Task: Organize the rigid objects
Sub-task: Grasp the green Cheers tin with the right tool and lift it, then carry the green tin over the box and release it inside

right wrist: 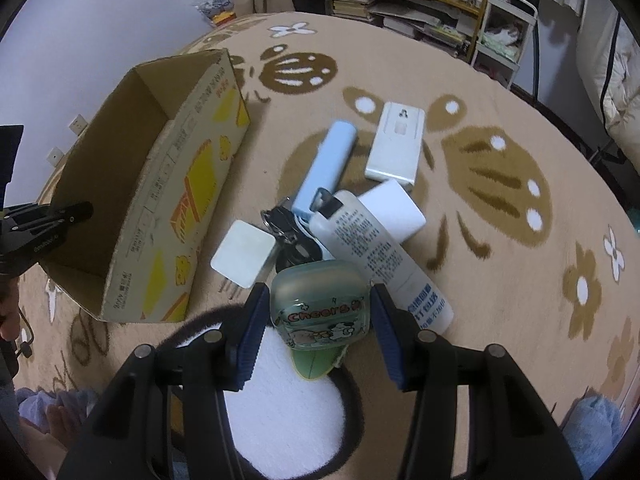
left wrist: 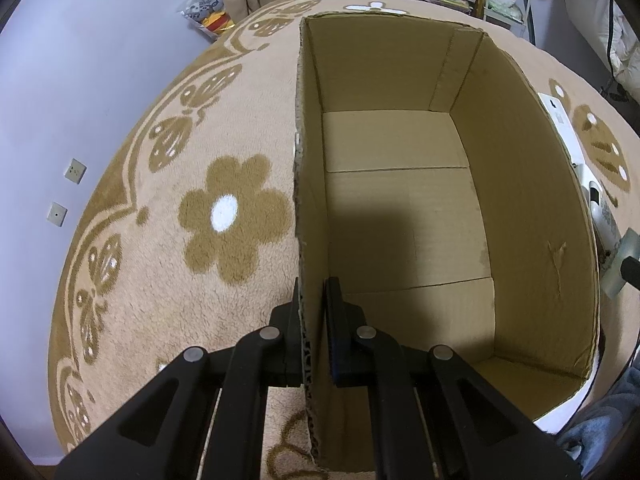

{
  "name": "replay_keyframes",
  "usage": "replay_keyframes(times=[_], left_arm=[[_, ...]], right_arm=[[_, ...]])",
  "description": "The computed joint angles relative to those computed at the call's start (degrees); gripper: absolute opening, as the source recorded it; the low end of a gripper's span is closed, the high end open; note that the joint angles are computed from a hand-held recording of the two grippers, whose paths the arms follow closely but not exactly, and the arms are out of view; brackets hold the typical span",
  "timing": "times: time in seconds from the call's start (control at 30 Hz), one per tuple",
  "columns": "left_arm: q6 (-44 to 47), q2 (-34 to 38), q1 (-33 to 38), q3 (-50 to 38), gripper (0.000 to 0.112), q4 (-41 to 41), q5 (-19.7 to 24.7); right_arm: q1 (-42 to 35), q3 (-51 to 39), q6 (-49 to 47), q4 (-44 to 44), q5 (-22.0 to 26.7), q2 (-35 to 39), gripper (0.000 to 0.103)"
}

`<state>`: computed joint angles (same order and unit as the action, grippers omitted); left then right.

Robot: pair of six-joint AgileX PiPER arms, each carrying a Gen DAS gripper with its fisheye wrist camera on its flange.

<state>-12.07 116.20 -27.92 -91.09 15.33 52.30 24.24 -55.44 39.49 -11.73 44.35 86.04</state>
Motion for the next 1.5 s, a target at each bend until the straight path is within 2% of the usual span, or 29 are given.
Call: replay_keyframes(times=[0.27,0.83,1.27,1.4,1.5], left_arm=[[-0.3,0.2,0.1,-0.3,0.007,-0.2,0.2],[-0.7,0.5,0.3,-0.5,0.008,-0.3,0.3],[-0.9,0.8,0.3,-1.1,0.008,-0.3,0.6],[-1.0,0.9,0.3,-1.2,0.008,-0.3,0.7],[-1.2,1.0,0.1,-1.3,0.008,0.1,0.9]], right_arm=[[0.5,-2.1,0.1,-1.0,-0.9,0.4,0.055],[0.1,-14.0,-4.3,-0.8,-1.1,4.6,0.055],[5.8,-14.9,1.7,-6.4,-11.9,1.8,0.055],[6.1,-13.9,0.7,-4.0,-15.9,1.9,0.055],[6.5,-14.0,-0.5,-2.2,-17.0,3.6,0.054]])
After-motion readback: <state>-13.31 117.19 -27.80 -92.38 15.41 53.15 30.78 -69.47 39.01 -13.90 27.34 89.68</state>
